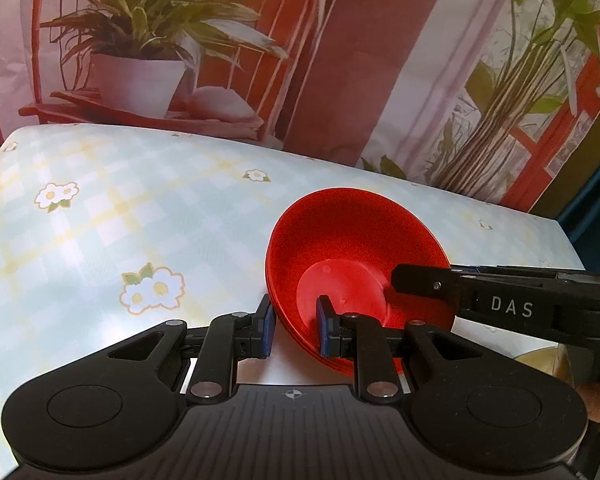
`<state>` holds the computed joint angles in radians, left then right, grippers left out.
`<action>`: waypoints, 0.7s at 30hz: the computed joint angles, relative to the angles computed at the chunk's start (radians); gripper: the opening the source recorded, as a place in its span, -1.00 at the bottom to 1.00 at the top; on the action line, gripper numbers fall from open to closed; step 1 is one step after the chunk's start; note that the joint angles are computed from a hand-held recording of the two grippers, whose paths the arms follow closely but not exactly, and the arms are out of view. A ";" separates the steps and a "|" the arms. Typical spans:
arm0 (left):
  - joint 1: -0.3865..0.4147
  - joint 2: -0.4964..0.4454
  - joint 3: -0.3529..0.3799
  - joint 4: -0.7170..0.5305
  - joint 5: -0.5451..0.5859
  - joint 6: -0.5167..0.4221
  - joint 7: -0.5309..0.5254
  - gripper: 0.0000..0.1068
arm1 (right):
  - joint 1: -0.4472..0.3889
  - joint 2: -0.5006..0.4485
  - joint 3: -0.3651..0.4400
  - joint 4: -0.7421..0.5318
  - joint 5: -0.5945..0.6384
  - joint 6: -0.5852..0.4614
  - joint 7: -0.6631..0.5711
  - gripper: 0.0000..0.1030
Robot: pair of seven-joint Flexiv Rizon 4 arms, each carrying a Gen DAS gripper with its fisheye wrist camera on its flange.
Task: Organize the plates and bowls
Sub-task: 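Close both tools on the red bowl stack rim, then lift the red bowls and carry them over the green plate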
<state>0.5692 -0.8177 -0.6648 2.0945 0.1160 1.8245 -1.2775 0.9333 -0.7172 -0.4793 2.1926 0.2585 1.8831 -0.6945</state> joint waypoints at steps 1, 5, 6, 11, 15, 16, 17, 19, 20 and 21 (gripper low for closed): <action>0.003 0.002 -0.003 0.005 0.003 0.003 0.000 -0.58 | 0.007 0.004 -0.005 0.005 0.003 0.000 0.000 -0.77; 0.013 0.025 -0.008 0.029 0.017 0.014 -0.003 -0.57 | 0.046 0.023 -0.037 0.029 0.015 0.000 0.000 -0.77; 0.017 0.031 -0.010 0.035 0.021 0.016 -0.004 -0.57 | 0.055 0.028 -0.044 0.034 0.018 0.001 -0.001 -0.77; 0.037 0.056 -0.022 0.064 0.042 0.033 -0.014 -0.57 | 0.112 0.050 -0.088 0.059 0.033 -0.002 -0.002 -0.77; 0.049 0.077 -0.029 0.085 0.058 0.042 -0.028 -0.57 | 0.169 0.066 -0.134 0.080 0.041 -0.011 0.003 -0.78; 0.053 0.083 -0.032 0.091 0.062 0.045 -0.031 -0.57 | 0.182 0.069 -0.146 0.085 0.043 -0.013 0.006 -0.78; 0.056 0.088 -0.034 0.097 0.067 0.049 -0.035 -0.57 | 0.198 0.074 -0.160 0.092 0.044 -0.014 0.008 -0.78; 0.063 0.096 -0.039 0.109 0.078 0.056 -0.041 -0.56 | 0.228 0.082 -0.186 0.106 0.047 -0.016 0.011 -0.78; 0.068 0.101 -0.042 0.116 0.084 0.059 -0.045 -0.56 | 0.244 0.085 -0.200 0.114 0.048 -0.017 0.012 -0.78; 0.071 0.107 -0.044 0.122 0.089 0.063 -0.049 -0.56 | 0.260 0.089 -0.214 0.121 0.050 -0.017 0.014 -0.78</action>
<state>0.6398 -0.7103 -0.7085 2.2169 0.2046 1.8878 -1.3269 1.1935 -0.6284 -0.6934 2.3135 0.3088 1.8659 -0.6801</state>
